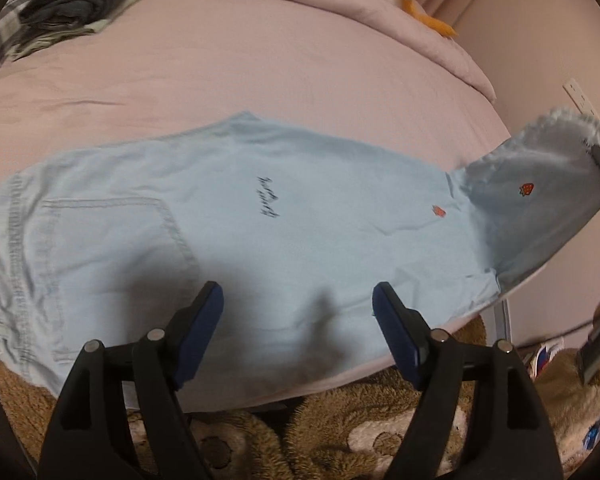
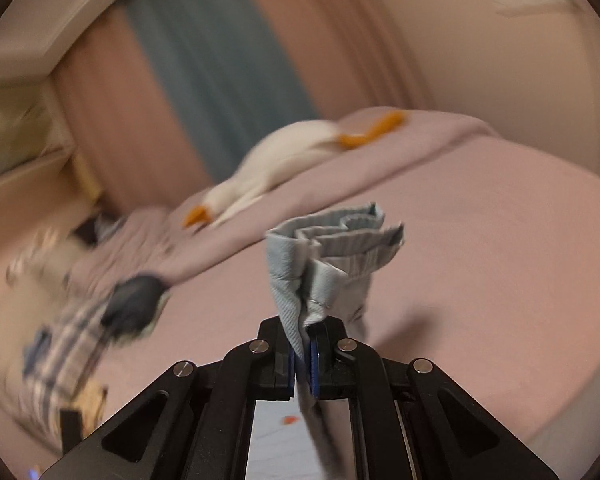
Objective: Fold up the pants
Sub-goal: 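Grasp the leg hems with the right gripper and lift them up, then fold the held hems over toward the waistband with the right gripper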
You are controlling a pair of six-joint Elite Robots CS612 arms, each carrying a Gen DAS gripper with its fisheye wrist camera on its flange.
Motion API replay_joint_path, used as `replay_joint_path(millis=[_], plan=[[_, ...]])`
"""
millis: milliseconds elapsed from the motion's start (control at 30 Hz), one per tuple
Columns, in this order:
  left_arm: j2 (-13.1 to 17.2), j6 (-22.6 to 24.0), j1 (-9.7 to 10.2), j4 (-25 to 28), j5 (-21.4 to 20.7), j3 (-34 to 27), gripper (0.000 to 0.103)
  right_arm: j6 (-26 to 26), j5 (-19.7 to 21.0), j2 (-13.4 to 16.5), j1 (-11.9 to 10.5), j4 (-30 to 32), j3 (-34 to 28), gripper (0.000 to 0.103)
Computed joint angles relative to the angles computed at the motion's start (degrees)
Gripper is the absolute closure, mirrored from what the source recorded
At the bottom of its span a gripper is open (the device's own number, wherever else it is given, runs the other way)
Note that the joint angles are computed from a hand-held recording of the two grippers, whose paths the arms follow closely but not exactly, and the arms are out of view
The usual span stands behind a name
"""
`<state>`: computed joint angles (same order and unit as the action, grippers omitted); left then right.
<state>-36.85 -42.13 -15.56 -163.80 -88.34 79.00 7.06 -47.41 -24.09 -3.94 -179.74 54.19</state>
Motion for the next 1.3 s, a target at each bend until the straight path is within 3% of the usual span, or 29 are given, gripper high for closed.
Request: replay_joint_path(millis=[167,267,433,500,567,633,700,767,967,1033,1067,1100,1167,1300], plan=[[-1.2,-2.3,0.20,-1.6,2.9,2.4,0.022,-13.7,5.4,-1.5,2.8,8.9,1.1,0.096],[-1.7,-3.8,0.54,-2.7,3.1,3.5,0.022,-21.4,8.1,-2.0,4.0,17.8,2.1,0.096],[-2.0,-4.7,0.80,-2.6,2.6,4.1,0.022,-32.4,3.4,-2.1,6.4,33.8,2.5,0.096],[-2.0,-4.8,0.87,-2.8,2.3,4.1,0.022,-33.9,1.5,-2.0,6.9,37.1,2.4,0.096],[-2.1,-4.8,0.85,-3.6,2.3,4.4,0.022,-34.2,0.6,-2.9,7.0,36.0,3.8,0.096],[-2.3,-4.9,0.72,-4.1,2.6,4.9,0.022,-33.0,1.3,-3.8,6.7,31.7,5.3,0.096],[-2.3,-4.9,0.77,-4.5,2.5,5.1,0.022,-32.0,3.8,-3.8,6.1,31.5,5.3,0.096],[-2.1,-5.0,0.93,-4.2,2.1,4.9,0.022,-33.3,4.4,-3.6,6.0,35.2,4.9,0.096],[-1.3,-5.5,1.55,-2.7,0.0,3.5,0.022,-37.7,-4.3,-1.5,7.9,46.3,2.2,0.095],[-1.1,-5.1,1.71,-3.2,-1.4,3.2,0.021,-37.4,-4.1,-1.1,7.7,48.2,1.6,0.093],[-0.9,-4.8,1.87,-3.7,-2.6,2.9,0.020,-37.1,-2.9,-1.2,7.4,49.5,1.3,0.083],[-0.7,-4.7,1.98,-4.1,-3.4,2.7,0.020,-37.5,-1.6,-1.2,7.1,51.7,0.7,0.061],[-0.2,-4.4,2.23,-4.9,-5.3,1.8,0.019,-37.4,0.2,-1.9,6.5,52.4,1.2,0.035],[1.1,-4.2,2.54,-6.9,-9.0,0.1,0.016,-36.3,1.7,-4.6,5.0,45.9,5.5,0.034]])
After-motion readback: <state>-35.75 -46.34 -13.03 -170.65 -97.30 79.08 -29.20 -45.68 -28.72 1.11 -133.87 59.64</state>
